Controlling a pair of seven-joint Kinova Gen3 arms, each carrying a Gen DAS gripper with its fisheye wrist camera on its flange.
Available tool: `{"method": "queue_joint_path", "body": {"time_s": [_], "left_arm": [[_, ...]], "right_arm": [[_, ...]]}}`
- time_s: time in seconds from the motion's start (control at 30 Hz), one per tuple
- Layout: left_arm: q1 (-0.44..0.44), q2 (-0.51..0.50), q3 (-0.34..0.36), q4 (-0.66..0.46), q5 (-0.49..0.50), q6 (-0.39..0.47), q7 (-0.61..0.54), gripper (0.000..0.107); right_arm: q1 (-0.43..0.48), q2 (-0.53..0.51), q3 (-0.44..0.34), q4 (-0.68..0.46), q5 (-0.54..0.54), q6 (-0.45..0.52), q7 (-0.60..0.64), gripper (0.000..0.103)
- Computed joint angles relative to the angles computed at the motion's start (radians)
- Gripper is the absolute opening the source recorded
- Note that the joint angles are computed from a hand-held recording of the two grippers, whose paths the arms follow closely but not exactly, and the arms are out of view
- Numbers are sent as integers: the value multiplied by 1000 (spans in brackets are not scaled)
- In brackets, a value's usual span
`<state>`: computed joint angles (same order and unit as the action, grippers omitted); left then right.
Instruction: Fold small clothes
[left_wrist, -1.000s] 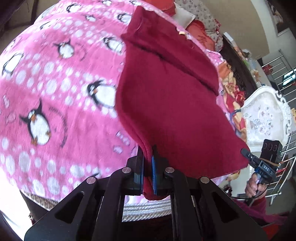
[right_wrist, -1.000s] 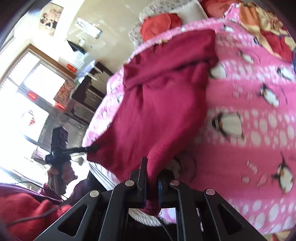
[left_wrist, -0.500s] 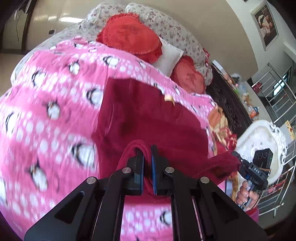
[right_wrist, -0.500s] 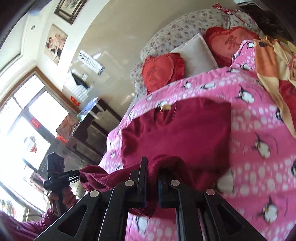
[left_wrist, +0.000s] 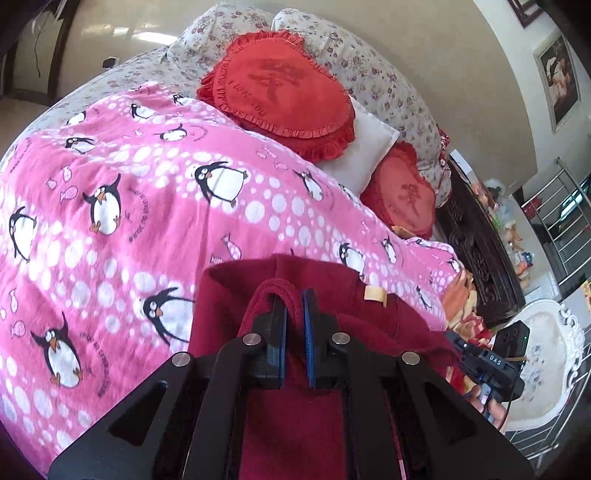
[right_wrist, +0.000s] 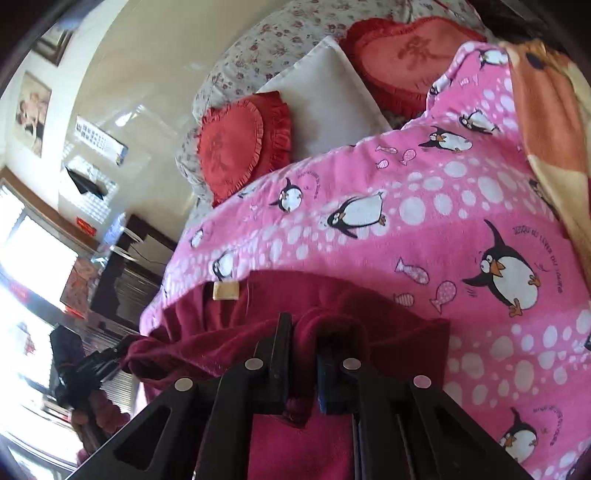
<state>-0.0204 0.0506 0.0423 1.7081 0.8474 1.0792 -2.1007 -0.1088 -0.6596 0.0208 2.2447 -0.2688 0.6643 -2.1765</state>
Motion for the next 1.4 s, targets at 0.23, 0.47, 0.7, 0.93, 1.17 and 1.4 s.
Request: {"method": "queue_joint_path", "body": {"time_s": [0.23, 0.47, 0.7, 0.93, 1.17, 1.4], "left_arm": [[127, -17, -83, -10, -103, -52, 67, 52], [154, -98, -112, 59, -80, -161, 77, 84], [306, -22, -71, 6, -348, -261, 305, 84], [381, 105, -40, -46, -622, -330, 568, 84], [313, 68, 0, -38, -584, -293, 532, 85], [282, -104, -33, 117, -494, -301, 362, 85]], "right_arm": [[129, -120, -65, -40, 53, 93, -87, 45], [101, -107, -240, -103, 117, 132, -59, 45], [203, 106, -428, -120, 273, 32, -153, 45], [243, 272, -432, -108, 410, -40, -300, 45], [135, 243, -349, -114, 441, 4, -328, 45], [108, 2, -386, -104, 370, 262, -379, 63]]}}
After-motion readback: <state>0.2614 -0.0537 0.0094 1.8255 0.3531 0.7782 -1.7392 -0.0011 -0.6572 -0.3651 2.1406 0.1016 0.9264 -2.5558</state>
